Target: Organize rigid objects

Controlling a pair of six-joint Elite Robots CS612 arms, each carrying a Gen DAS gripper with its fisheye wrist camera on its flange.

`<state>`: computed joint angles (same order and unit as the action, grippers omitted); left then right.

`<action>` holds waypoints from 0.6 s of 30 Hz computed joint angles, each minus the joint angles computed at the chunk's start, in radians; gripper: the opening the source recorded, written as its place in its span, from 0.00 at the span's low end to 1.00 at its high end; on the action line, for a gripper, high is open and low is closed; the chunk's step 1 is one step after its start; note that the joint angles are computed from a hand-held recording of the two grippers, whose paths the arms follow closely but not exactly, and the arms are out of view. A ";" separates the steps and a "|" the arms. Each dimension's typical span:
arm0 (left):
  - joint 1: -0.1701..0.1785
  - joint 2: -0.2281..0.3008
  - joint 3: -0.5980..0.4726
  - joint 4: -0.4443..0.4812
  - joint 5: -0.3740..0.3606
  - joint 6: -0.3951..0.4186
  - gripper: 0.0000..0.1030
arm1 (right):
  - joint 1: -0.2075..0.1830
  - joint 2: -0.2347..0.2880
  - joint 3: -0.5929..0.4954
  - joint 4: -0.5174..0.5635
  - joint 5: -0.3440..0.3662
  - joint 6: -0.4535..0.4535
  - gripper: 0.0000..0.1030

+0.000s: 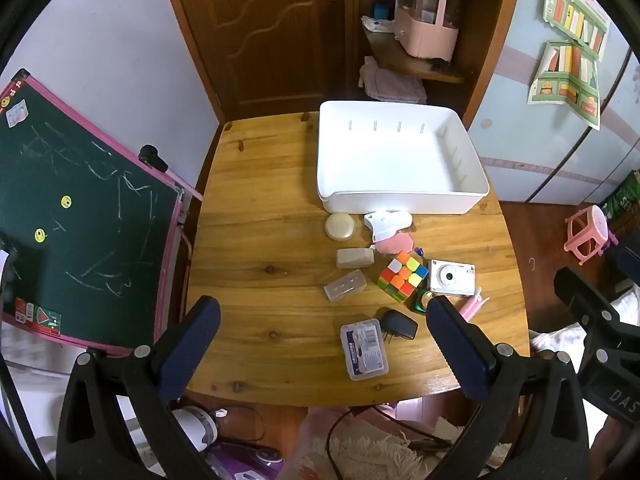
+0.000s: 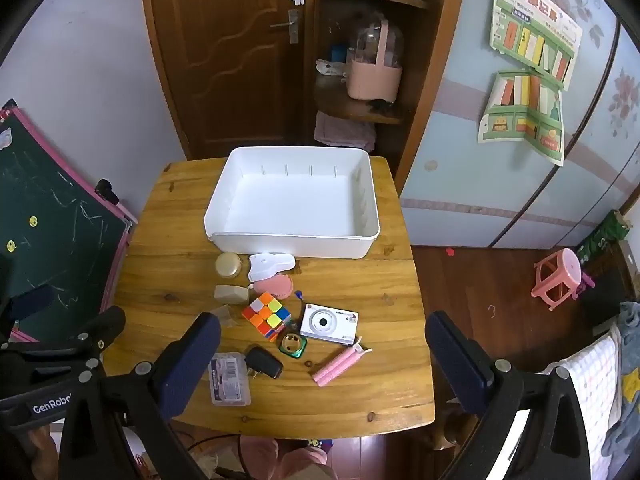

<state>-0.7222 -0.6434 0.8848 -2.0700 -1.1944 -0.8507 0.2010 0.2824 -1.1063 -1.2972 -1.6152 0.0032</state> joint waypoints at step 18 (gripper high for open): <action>0.002 0.001 -0.008 0.005 0.007 0.001 0.99 | 0.000 -0.004 0.009 -0.020 0.006 -0.022 0.99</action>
